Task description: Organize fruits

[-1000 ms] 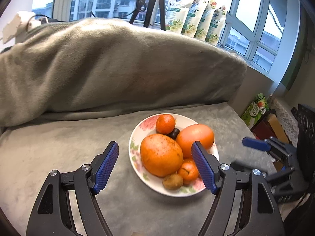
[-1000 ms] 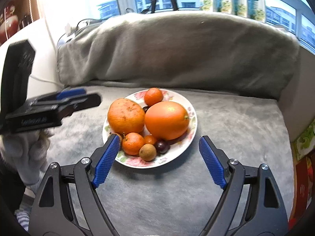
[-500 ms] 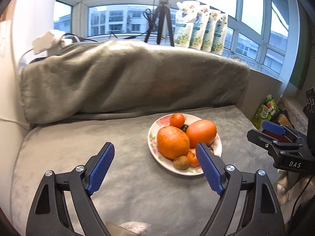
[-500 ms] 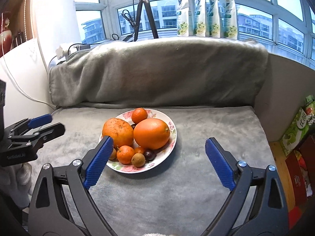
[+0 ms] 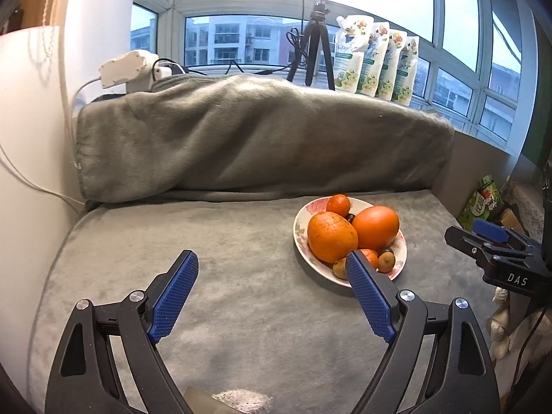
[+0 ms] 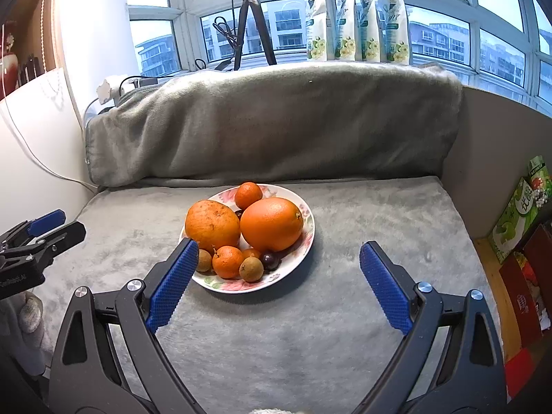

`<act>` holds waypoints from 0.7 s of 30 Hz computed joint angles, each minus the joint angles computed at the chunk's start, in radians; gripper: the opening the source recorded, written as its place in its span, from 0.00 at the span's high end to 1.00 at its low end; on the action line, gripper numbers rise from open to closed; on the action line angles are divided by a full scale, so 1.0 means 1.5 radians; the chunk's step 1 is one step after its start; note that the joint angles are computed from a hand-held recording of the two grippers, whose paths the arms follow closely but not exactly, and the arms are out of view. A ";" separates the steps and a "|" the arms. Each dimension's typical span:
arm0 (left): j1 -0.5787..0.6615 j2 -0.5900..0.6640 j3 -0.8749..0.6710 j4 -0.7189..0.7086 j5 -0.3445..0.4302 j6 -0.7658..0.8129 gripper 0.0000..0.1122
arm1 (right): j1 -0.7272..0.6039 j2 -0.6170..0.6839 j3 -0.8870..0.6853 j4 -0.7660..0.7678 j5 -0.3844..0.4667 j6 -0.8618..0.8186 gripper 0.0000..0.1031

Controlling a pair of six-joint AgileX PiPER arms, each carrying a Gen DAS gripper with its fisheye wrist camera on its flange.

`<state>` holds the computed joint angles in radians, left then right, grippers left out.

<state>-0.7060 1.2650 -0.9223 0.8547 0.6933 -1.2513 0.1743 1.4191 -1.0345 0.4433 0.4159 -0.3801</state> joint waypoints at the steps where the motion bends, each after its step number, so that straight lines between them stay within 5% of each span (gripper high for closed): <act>1: -0.002 -0.002 0.002 0.005 0.003 -0.006 0.22 | 0.001 -0.001 0.001 -0.003 -0.001 0.002 0.07; 21: -0.024 -0.020 0.016 0.029 0.030 -0.035 0.22 | 0.024 -0.010 0.009 -0.025 -0.005 0.032 0.07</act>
<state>-0.7416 1.2347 -0.8988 0.8978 0.7381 -1.3042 0.2102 1.4037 -1.0209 0.4052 0.4088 -0.3324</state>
